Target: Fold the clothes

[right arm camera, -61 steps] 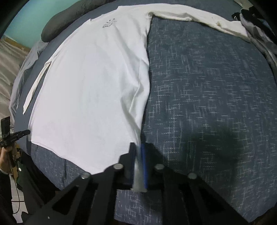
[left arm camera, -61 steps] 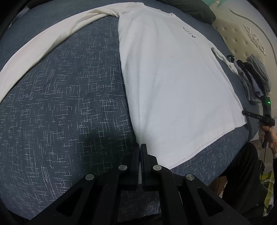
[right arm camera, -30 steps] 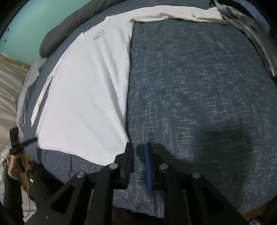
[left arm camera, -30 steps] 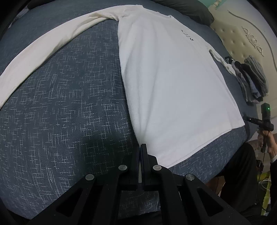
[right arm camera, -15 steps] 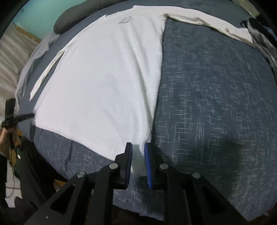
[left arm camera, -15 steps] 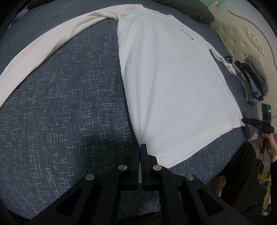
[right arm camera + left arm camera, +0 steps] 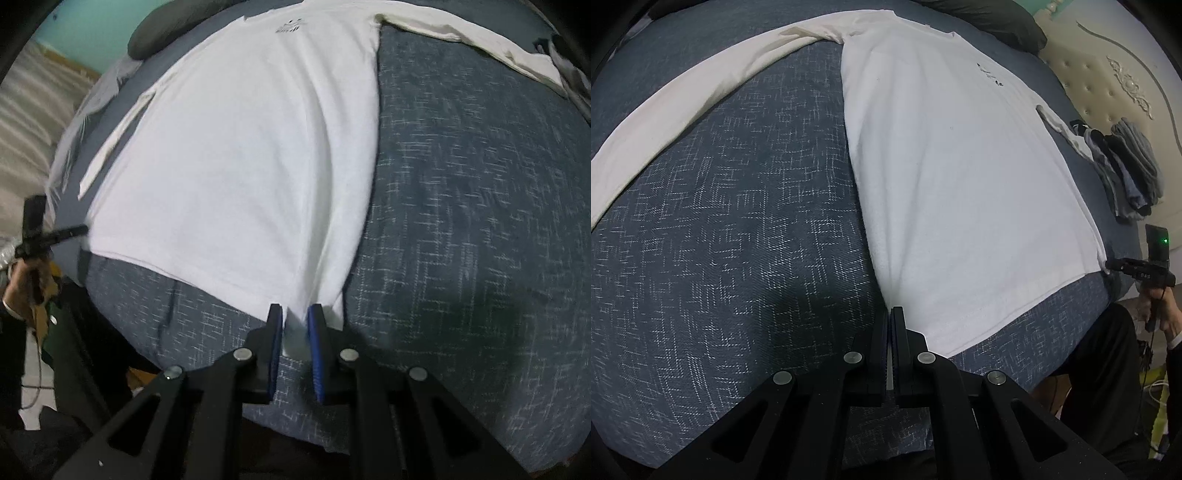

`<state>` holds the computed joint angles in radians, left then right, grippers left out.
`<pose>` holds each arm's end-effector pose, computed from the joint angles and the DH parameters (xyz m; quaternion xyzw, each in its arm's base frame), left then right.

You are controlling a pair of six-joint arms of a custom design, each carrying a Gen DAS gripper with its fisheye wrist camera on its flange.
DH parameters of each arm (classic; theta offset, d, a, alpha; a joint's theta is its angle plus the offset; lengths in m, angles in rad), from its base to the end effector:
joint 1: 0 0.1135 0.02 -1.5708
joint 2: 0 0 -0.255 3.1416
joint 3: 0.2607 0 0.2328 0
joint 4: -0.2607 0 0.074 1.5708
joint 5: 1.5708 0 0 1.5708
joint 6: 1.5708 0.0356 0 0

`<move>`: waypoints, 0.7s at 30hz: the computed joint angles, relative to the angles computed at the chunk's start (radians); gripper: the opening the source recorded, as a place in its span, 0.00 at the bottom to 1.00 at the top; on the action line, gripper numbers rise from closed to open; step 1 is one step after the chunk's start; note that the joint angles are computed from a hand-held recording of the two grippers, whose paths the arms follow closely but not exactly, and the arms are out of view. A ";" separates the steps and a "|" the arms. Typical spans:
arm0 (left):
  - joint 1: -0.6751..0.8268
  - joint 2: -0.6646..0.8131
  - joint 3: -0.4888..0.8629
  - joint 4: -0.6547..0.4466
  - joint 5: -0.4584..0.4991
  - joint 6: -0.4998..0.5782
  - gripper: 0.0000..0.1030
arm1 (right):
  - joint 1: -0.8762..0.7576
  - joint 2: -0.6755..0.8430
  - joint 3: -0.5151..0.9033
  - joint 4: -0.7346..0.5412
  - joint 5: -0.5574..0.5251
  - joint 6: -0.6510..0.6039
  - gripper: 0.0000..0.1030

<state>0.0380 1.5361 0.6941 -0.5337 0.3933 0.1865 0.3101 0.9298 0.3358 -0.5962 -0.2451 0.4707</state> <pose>0.2268 -0.0050 0.1357 0.0914 0.9720 -0.1825 0.1167 0.1191 0.0472 0.1409 0.0551 0.9733 0.1824 0.1279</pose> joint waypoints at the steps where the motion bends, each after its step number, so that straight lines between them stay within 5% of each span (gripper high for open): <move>1: -0.001 -0.001 -0.001 0.000 -0.001 -0.001 0.01 | -0.039 -0.026 -0.004 -0.017 -0.019 -0.017 0.14; 9: -0.025 -0.020 -0.018 0.001 -0.011 -0.024 0.01 | -0.428 -0.141 -0.009 -0.097 -0.163 -0.184 0.20; 21: -0.050 -0.048 -0.053 0.007 -0.019 -0.050 0.01 | -0.055 0.176 -0.001 0.155 0.095 0.030 0.20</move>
